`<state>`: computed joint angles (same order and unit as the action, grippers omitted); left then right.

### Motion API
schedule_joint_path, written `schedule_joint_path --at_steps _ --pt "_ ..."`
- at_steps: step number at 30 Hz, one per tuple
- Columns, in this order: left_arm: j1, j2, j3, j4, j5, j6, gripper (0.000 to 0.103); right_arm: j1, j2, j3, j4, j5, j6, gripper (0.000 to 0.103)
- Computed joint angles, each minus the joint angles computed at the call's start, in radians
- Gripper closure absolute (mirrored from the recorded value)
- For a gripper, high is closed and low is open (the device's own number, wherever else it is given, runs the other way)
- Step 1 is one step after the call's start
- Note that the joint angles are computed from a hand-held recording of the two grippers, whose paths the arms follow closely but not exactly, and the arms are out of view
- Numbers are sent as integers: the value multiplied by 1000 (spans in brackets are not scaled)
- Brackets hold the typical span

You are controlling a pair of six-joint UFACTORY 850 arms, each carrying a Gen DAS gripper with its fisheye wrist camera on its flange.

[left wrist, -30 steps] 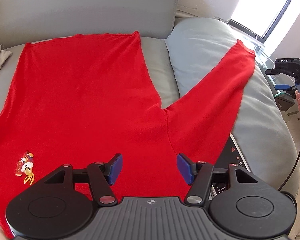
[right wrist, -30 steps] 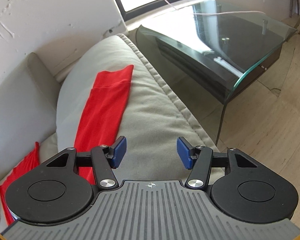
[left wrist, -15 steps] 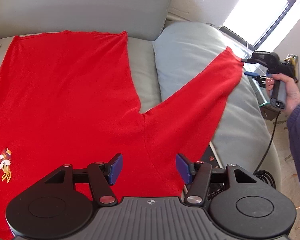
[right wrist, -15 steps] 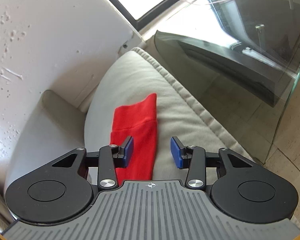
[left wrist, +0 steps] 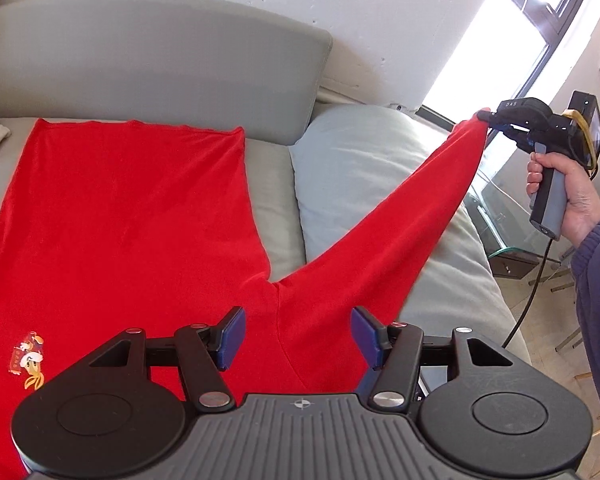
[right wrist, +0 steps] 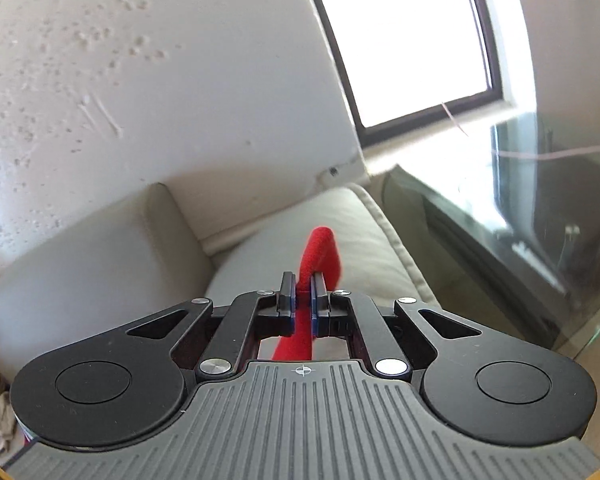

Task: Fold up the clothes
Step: 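Grasp the sleeve cuff with the right gripper and fold it across the body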

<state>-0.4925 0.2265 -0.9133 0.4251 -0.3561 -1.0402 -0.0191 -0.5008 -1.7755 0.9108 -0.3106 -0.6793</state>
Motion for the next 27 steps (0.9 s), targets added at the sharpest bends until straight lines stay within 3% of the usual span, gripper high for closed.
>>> schedule_joint_path --at_steps 2,7,12,16,20,24,27 --pt "-6 41 22 57 -8 -56 48 15 76 58 121 2 -161 97" --pt "-4 159 81 155 -67 -172 48 76 239 176 188 -46 -294 97" --pt "13 300 139 227 -157 -253 48 185 428 324 206 -113 -279 96" --pt "45 426 187 251 -234 -300 48 333 519 402 139 -100 -188 96" --pt "69 519 227 219 -347 -313 48 496 535 496 26 -73 -15 96" --pt "87 572 260 156 -431 -311 48 614 471 573 11 -89 66 96" --pt "99 599 287 117 -458 -303 48 646 379 559 -8 -226 87 83"
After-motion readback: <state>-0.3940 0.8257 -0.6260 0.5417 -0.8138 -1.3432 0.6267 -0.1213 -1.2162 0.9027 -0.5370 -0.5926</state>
